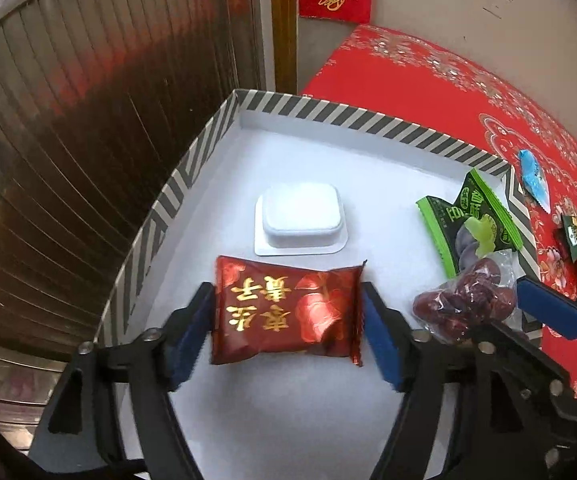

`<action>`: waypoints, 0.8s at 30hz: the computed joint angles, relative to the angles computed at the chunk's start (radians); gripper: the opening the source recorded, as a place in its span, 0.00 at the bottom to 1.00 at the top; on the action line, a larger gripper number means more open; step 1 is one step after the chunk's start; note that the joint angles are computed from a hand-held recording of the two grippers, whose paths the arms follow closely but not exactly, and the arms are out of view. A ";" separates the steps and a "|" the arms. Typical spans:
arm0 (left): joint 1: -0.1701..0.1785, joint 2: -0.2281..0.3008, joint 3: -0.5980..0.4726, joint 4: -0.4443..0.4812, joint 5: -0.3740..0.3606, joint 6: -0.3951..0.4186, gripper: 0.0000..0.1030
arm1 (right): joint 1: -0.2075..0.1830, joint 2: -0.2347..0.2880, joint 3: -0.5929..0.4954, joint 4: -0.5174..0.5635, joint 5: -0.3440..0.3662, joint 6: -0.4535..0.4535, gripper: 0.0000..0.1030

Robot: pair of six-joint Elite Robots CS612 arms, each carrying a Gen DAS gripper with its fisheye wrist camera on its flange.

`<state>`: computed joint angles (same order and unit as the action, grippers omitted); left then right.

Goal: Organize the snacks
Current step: 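Open both tools to release the packet and date bag in the tray, then move both tools back over the remaining snacks on the table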

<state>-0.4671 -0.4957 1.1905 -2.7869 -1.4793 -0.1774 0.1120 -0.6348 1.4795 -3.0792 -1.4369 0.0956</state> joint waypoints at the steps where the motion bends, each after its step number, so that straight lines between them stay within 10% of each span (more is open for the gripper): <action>1: 0.000 0.000 0.000 -0.002 0.000 -0.001 0.75 | 0.000 -0.002 0.003 -0.004 -0.004 0.000 0.40; 24: -0.037 -0.119 0.164 -0.183 -0.046 -0.008 0.88 | -0.068 -0.111 0.263 -0.261 -0.056 0.071 0.65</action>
